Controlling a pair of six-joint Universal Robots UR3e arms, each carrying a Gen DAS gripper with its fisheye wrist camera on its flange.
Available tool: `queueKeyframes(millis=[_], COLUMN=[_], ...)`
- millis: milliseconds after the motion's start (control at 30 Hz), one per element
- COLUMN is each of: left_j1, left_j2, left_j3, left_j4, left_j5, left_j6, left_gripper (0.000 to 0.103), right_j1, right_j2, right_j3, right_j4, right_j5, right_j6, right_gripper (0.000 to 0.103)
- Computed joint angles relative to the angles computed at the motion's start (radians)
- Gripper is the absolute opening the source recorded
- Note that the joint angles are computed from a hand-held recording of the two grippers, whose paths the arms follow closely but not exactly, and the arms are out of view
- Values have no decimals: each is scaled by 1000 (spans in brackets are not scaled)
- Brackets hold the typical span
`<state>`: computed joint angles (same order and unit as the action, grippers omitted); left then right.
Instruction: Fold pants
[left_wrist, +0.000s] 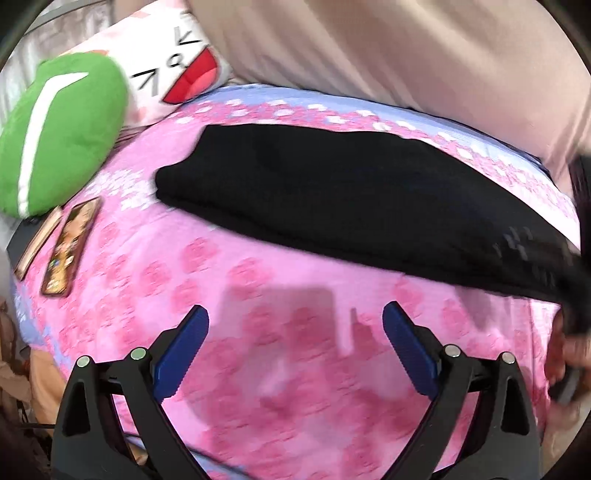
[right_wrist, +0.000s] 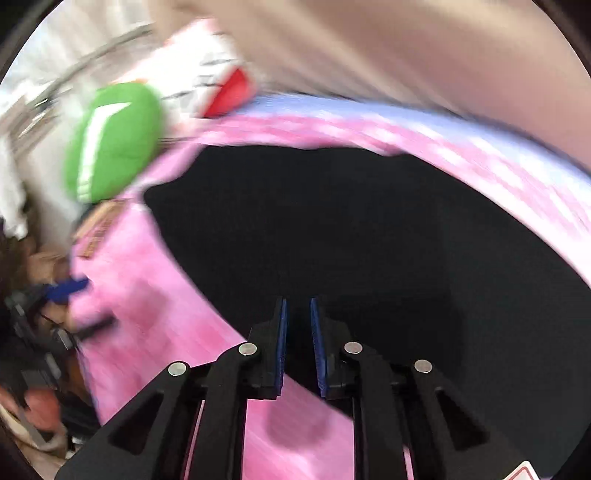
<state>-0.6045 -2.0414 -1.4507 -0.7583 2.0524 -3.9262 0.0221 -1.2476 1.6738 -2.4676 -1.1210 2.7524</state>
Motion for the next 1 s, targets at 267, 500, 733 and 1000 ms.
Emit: queueKeyframes(millis=[267, 500, 733, 1000], left_j1=[-18, -31, -25, -38], left_j2=[-255, -392, -442, -505], left_j3=[414, 662, 753, 886], left_j4=[-87, -238, -307, -377], left_j5=[-92, -83, -74, -51], left_j6=[30, 0, -10, 1], left_gripper=[93, 93, 93, 93], right_j1=[-251, -264, -300, -964], right_j2=[-305, -223, -300, -586], right_j3=[366, 355, 415, 499], right_j4=[-76, -110, -26, -75], right_j5=[50, 49, 61, 163], right_j6=[-137, -198, -260, -220], right_gripper=[28, 19, 1, 51])
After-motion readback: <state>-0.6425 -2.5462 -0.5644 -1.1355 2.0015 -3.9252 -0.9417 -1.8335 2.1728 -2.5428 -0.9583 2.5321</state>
